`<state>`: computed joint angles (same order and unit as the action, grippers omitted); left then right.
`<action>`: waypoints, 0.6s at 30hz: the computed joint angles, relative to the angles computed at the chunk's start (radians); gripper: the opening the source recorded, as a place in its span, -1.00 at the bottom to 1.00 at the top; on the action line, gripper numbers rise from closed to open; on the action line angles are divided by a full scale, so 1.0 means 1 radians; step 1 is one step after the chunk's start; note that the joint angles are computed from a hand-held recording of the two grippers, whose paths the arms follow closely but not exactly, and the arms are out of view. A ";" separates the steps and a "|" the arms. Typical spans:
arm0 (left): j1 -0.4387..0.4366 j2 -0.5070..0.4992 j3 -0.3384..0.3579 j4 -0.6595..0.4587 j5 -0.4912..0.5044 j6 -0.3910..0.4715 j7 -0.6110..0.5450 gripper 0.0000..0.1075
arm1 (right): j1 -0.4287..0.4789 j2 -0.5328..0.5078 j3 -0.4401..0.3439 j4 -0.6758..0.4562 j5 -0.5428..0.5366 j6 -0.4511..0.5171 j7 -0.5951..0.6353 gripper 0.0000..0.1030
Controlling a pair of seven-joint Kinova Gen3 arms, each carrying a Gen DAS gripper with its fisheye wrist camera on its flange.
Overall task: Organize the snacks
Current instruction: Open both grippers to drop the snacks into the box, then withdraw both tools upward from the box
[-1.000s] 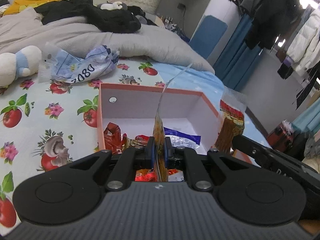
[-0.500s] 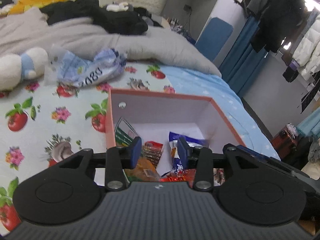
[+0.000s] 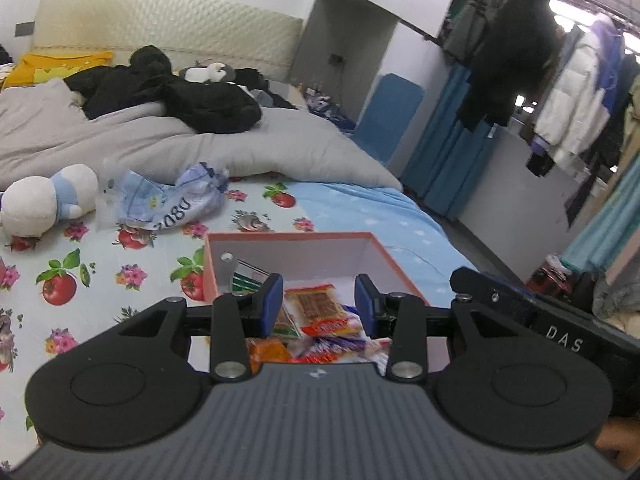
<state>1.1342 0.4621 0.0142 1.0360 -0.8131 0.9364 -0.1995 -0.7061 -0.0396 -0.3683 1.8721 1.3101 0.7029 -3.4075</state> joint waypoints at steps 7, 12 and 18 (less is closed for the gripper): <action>0.065 -0.041 0.015 0.076 -0.060 0.002 0.075 -0.16 | -0.041 -0.060 -0.075 0.052 -0.008 0.123 -0.039 -0.14; 0.080 -0.059 0.044 0.120 -0.091 0.024 0.108 -0.16 | -0.073 -0.062 -0.130 0.063 -0.024 0.238 -0.013 -0.15; 0.099 -0.067 0.070 0.167 -0.127 0.065 0.167 -0.16 | -0.131 -0.038 -0.148 0.078 -0.073 0.324 -0.046 -0.15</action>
<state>1.2336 0.3949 0.0843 1.2029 -0.9403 1.0012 -0.0320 -0.8376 -0.0774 -0.5166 1.9503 1.2368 1.0273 -3.4538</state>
